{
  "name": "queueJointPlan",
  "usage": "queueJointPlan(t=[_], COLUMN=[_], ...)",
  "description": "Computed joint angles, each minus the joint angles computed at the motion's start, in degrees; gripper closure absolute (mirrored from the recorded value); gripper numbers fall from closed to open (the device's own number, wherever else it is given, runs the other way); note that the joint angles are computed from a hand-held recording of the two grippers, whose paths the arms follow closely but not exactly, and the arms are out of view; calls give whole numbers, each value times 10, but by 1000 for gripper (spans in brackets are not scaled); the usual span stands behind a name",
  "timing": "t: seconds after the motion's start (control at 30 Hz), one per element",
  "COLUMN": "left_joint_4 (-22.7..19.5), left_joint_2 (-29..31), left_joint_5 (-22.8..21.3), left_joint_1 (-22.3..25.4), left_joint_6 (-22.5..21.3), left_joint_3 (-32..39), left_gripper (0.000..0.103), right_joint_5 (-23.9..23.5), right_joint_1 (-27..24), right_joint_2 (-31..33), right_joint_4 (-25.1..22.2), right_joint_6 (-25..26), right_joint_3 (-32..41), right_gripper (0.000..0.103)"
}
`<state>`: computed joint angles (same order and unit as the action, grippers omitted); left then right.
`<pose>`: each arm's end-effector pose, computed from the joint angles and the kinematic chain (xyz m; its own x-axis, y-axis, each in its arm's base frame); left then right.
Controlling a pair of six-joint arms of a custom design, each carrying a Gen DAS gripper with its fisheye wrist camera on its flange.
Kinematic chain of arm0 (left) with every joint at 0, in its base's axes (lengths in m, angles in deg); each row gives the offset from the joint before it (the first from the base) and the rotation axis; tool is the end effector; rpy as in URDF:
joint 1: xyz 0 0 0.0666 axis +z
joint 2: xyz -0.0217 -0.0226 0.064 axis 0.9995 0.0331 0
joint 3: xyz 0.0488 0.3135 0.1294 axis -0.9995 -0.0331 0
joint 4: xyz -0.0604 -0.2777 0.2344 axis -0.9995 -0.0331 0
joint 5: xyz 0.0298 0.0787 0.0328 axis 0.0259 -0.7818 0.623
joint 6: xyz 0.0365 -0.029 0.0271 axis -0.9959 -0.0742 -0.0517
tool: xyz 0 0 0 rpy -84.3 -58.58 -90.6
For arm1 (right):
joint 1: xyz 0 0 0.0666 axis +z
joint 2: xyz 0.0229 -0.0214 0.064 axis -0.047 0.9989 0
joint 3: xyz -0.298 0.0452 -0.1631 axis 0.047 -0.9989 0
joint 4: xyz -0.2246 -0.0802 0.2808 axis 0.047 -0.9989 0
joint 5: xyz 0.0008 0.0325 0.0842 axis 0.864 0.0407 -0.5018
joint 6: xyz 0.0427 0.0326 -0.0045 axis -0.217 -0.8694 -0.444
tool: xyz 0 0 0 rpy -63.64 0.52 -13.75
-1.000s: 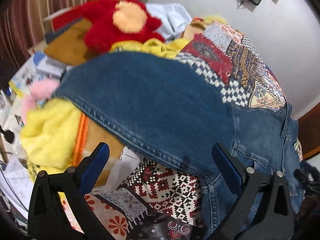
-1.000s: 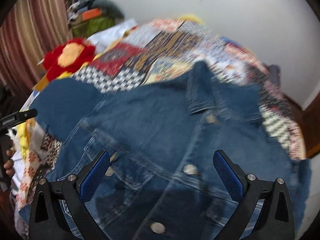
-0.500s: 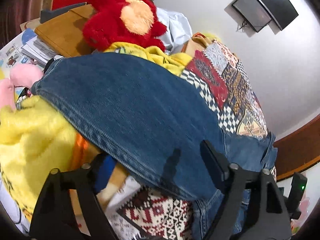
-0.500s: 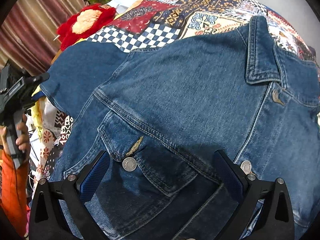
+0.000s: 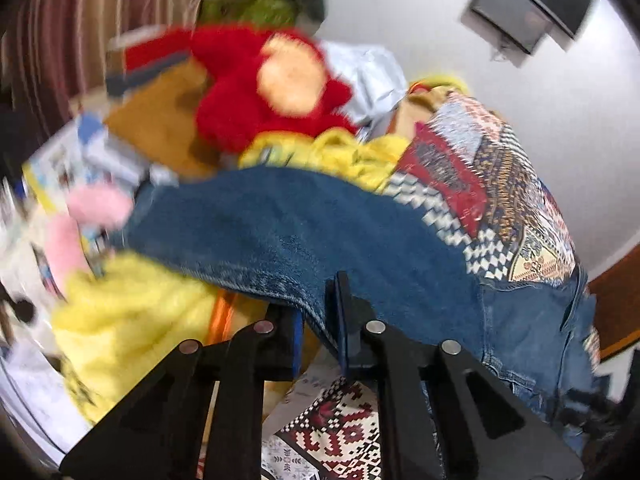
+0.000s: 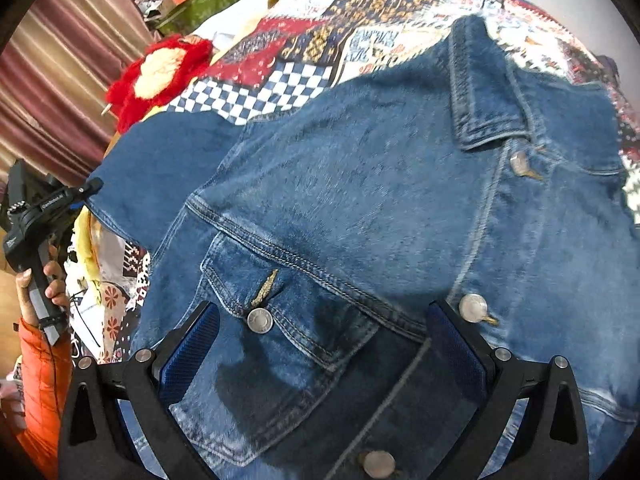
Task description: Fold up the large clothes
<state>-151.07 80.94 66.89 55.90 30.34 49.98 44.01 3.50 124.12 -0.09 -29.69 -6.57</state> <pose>0.4472 -0.2683 0.4314 -0.6925 -0.4238 -0.5839 -0.3101 0.9055 -0.2895 0.4459 0.0573 0.3542 -0.9249 -0.1645 -0.3428 -0.2505 0.9418 0.2241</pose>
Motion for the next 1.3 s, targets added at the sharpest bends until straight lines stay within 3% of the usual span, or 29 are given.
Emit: queueJointPlan(t=[0.07,0.13,0.23,0.3,0.33,0.57,0.73,0.83,0.97,1.1,1.17,1.3], left_joint_4=[-22,-13,-39,-57,-86,-187,-227,-206,-133,-50,-16,37], left_joint_2=[25,43,106,146,180,327,383,352,260,152,105,23], left_joint_5=[-27,-35,-46,-40,-36,109,211,204,207,185,163,142], left_joint_1=[-20,-40,-78,-95,-104,-124,-128,-128,-126,-121,-118,-87], left_joint_6=[-48,-92,-168,-195,-201,-169,-128,-114,-90,-57,-24,33], left_joint_3=[64,110,223,283,332,494,527,474,335,186,124,2], left_gripper=[93,94,94,94,94,94,94,87,59,54,44,43], right_joint_5=[5,0,-9,-15,-18,-37,-52,-58,-65,-67,-61,-55], right_joint_1=[-7,-18,-35,-48,-53,-100,-139,-154,-165,-161,-153,-137], right_joint_2=[-12,-27,-47,-62,-69,-130,-164,-174,-175,-172,-170,-163], right_joint_4=[2,1,-2,-4,-5,-12,-21,-23,-25,-25,-21,-18], right_joint_6=[-1,-2,-5,-7,-8,16,41,46,48,43,40,35], right_joint_3=[-1,-3,-9,-13,-15,-37,-52,-61,-64,-62,-62,-59], right_gripper=[0,0,0,0,0,0,0,0,0,0,0,0])
